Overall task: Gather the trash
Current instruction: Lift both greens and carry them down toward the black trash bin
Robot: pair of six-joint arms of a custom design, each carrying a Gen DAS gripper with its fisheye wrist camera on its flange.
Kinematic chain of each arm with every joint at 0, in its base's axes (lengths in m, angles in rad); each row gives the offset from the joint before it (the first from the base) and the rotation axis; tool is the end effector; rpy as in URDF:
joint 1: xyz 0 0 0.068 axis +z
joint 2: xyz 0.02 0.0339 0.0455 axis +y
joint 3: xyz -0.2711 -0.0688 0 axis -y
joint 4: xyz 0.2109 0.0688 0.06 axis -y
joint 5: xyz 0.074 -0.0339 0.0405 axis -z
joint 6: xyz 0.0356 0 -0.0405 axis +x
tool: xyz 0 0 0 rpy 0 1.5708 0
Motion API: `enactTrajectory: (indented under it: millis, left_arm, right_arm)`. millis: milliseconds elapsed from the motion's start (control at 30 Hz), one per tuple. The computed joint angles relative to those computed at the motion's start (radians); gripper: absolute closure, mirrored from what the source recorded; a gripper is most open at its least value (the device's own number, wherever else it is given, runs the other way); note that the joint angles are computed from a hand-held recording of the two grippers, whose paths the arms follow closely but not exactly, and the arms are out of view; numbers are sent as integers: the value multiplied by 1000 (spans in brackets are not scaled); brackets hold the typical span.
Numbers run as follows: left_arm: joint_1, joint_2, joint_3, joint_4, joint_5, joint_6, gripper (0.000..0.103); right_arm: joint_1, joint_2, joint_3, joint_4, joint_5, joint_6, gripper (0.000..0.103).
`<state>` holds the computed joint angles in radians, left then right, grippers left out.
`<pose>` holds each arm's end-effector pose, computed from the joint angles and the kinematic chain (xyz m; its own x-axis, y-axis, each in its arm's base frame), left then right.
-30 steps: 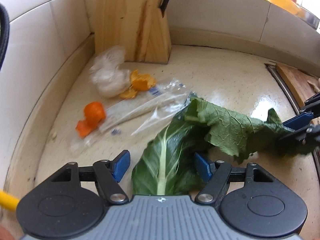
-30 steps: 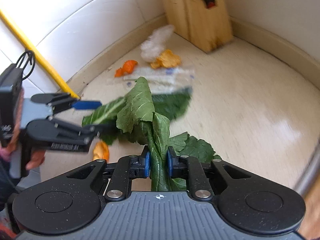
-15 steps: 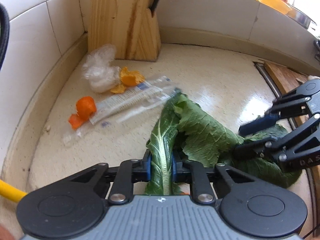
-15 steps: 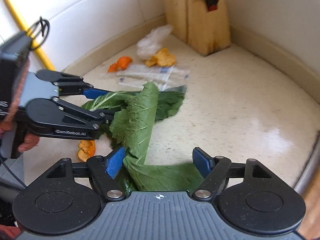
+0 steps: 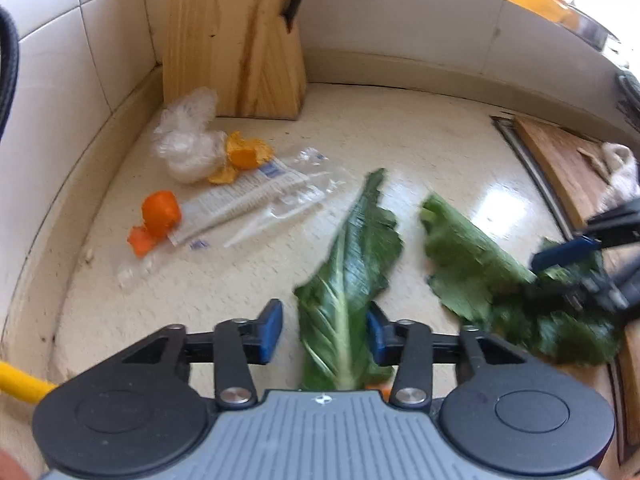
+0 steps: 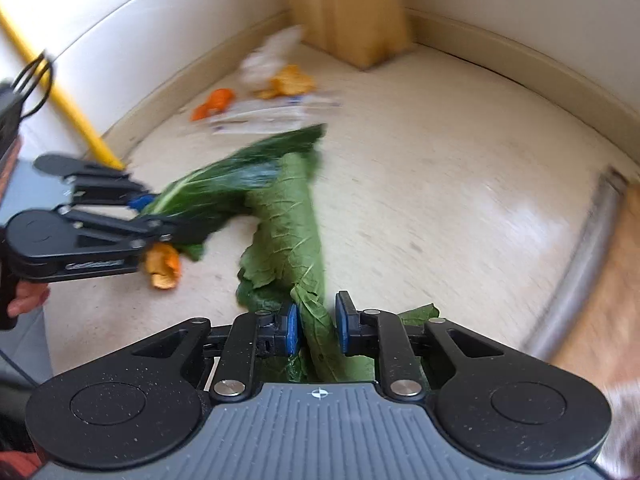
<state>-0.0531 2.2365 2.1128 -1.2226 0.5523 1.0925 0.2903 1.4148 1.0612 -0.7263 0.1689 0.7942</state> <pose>0.4258 -0.0413 0.2585 -0.3044 0.7730 -0.5565 0.9388 0.3425 -0.0378 0.2393 0.0652 0.2684 -0.7393 0.5130 -0.4361 0.4582 0.8579 0.2324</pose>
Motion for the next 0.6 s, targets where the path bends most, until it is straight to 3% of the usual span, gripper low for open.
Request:
enactTrajectory:
  millis: [133,200,233,300,433,533,567,600]
  left_arm:
    - [-18,-39,-87,93,-7,-6,61]
    - [-20,-62,-124,122,-7,-16,62]
    - [-19,-69,-132,125,-8,-22,64]
    - [-15,-68,-116,86,1,-17,82]
    - [-20,-118,-184,102,-4,-1,91]
    - [-33,-113,-171,52,9,-1,93]
    - [-37,-105,-152,21,17,-1,94]
    - [-40,-107,-148,1,24,2,94]
  right_arm:
    - [-6,-64,-53,14,-1,71,55]
    - [-11,-76,-74,51,-13,80,31]
    - [3,-79,-77,56,-5,84,26]
    - [29,-55,-65,58,21,64,21]
    - [100,-2,-31,39,99,19,9]
    - [148,35,-3,11,147,-4,10]
    - [158,42,5,3,160,-4,19]
    - [170,46,16,-19,184,3,39]
